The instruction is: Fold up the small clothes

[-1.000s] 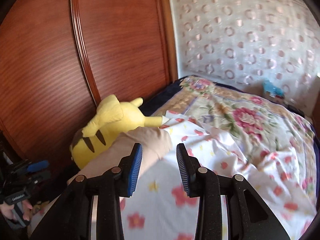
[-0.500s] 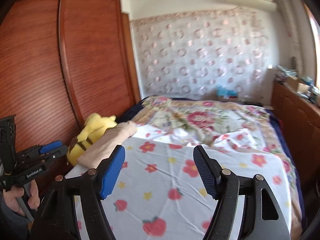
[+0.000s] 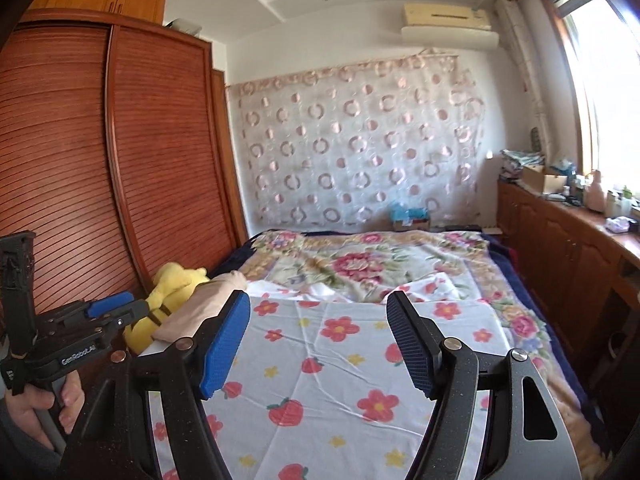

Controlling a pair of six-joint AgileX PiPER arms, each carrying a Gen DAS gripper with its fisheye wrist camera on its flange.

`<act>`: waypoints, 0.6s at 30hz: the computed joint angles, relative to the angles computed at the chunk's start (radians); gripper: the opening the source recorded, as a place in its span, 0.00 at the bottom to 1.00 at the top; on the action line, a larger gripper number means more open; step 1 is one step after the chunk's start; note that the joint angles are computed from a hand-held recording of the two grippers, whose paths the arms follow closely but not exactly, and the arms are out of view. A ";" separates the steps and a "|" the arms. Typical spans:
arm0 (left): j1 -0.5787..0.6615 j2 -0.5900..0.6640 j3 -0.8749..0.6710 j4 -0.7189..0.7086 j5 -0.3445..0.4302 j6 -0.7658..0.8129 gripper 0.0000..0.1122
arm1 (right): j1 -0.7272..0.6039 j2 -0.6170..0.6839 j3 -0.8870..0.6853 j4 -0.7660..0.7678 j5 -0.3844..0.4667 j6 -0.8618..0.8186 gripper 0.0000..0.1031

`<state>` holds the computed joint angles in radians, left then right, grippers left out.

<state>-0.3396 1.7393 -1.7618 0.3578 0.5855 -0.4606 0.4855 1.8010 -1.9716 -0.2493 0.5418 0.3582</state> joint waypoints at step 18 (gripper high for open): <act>-0.013 -0.022 0.014 0.022 0.006 -0.027 0.36 | 0.061 -0.037 0.070 -0.174 0.003 0.195 0.70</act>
